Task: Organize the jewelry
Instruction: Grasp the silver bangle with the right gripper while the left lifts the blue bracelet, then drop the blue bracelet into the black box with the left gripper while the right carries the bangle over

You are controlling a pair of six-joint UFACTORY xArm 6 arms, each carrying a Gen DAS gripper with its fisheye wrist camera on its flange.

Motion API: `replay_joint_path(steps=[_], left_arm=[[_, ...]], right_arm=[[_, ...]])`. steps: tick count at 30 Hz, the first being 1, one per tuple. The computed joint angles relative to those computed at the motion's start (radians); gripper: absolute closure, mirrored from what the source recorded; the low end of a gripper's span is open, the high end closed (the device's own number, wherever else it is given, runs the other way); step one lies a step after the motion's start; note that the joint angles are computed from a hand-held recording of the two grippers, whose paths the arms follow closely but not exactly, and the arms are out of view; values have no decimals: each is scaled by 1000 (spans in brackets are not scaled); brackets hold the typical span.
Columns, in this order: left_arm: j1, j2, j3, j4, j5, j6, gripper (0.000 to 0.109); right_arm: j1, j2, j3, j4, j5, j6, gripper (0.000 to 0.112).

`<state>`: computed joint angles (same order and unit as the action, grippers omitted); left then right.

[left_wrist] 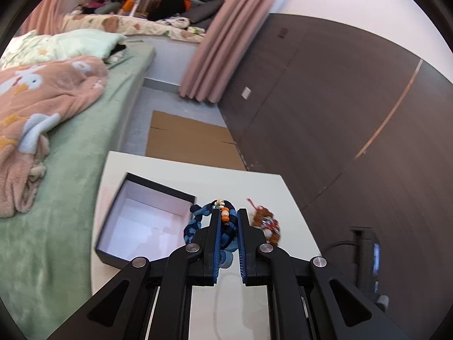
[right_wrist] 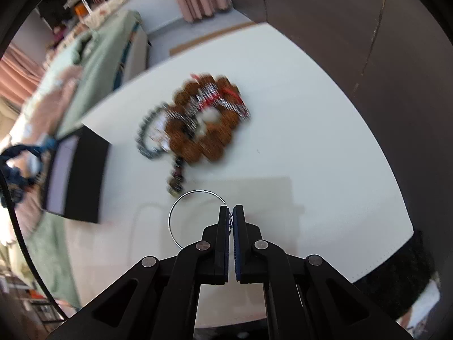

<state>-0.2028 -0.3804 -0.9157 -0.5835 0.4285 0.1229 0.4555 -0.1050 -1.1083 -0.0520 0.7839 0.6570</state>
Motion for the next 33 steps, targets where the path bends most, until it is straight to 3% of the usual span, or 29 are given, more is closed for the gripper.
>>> replay_joint_path(steps=[6, 9, 10, 13, 14, 18, 25, 30, 32, 33], left_arm=[[54, 37, -27, -25, 13, -44, 96], [84, 73, -61, -41, 68, -71, 93], [94, 83, -72, -55, 85, -74, 86], [110, 91, -79, -76, 85, -81, 34], [111, 85, -70, -78, 62, -88, 28], [128, 83, -69, -10, 33, -159, 27], [198, 108, -77, 108, 103, -344, 27], [224, 86, -52, 155, 94, -406, 27], [225, 75, -41, 181, 76, -424, 27], [225, 70, -36, 195, 68, -433, 27]], right_arm=[[-17, -16, 19, 153, -126, -114, 108], [-10, 5, 2, 188, -149, -139, 108], [-4, 13, 0, 205, -158, -145, 108], [9, 51, -35, 263, -183, -182, 108], [17, 69, -53, 275, -195, -191, 108], [38, 96, -78, 370, -261, -278, 108], [90, 172, -151, 525, -348, -397, 108], [136, 250, -233, 714, -414, -534, 107], [155, 286, -276, 826, -428, -635, 97], [156, 308, -310, 836, -386, -658, 63]])
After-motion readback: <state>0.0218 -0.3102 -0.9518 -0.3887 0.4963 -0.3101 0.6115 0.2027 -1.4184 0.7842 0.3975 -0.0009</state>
